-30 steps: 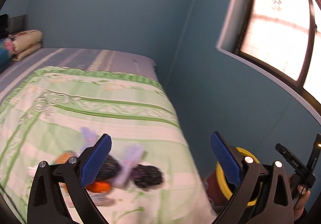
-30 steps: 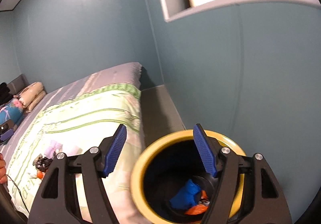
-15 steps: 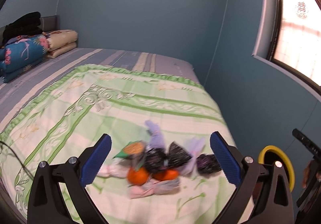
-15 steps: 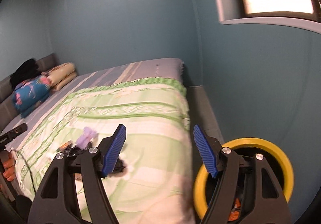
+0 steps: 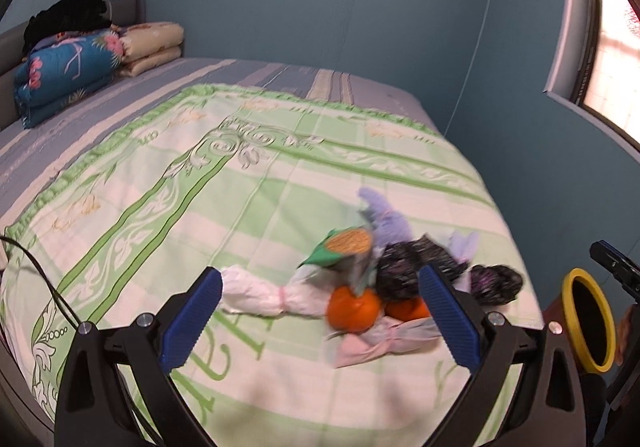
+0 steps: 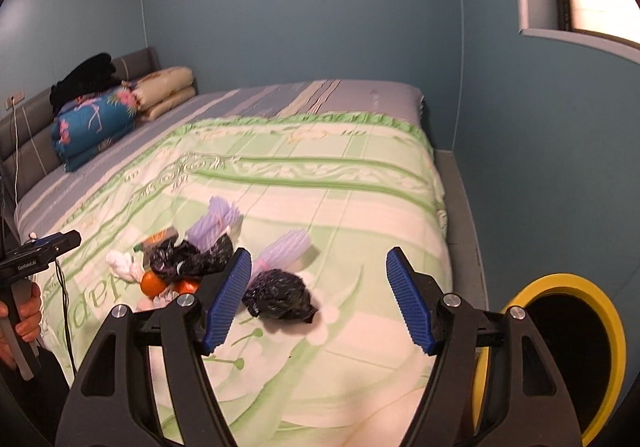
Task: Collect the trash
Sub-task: 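Move both open tools back to the trash pile on the bed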
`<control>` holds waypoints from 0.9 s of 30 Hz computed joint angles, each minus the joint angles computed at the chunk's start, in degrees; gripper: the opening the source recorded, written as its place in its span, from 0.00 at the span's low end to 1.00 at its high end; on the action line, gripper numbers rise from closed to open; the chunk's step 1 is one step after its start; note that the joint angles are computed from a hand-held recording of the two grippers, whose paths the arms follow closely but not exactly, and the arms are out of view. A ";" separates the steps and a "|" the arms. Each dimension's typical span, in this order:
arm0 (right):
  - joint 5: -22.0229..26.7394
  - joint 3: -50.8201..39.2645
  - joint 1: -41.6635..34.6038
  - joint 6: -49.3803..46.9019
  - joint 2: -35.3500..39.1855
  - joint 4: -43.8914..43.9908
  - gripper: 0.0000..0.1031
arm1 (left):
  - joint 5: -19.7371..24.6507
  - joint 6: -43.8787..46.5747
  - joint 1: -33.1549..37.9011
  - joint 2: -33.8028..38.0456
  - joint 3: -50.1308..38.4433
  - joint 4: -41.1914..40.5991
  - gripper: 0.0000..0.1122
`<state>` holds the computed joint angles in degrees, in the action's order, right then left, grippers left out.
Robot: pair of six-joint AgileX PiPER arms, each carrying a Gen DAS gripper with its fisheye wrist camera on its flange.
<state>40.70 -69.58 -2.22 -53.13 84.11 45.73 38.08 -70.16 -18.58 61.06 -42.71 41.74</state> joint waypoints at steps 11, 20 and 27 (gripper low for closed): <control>-4.18 -1.16 6.36 2.92 9.39 -5.18 0.64 | -14.31 14.92 15.03 8.43 5.18 -12.30 0.85; -5.32 -1.78 8.27 2.41 13.48 -6.99 0.64 | -19.81 29.47 20.64 14.96 3.95 -22.65 0.85; -4.25 -4.01 8.69 5.04 16.72 -9.72 0.64 | -24.84 40.25 22.29 19.15 3.76 -31.92 0.84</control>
<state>36.44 -73.59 6.47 -48.09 100.83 36.02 13.25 -29.92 3.71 80.20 -38.95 9.82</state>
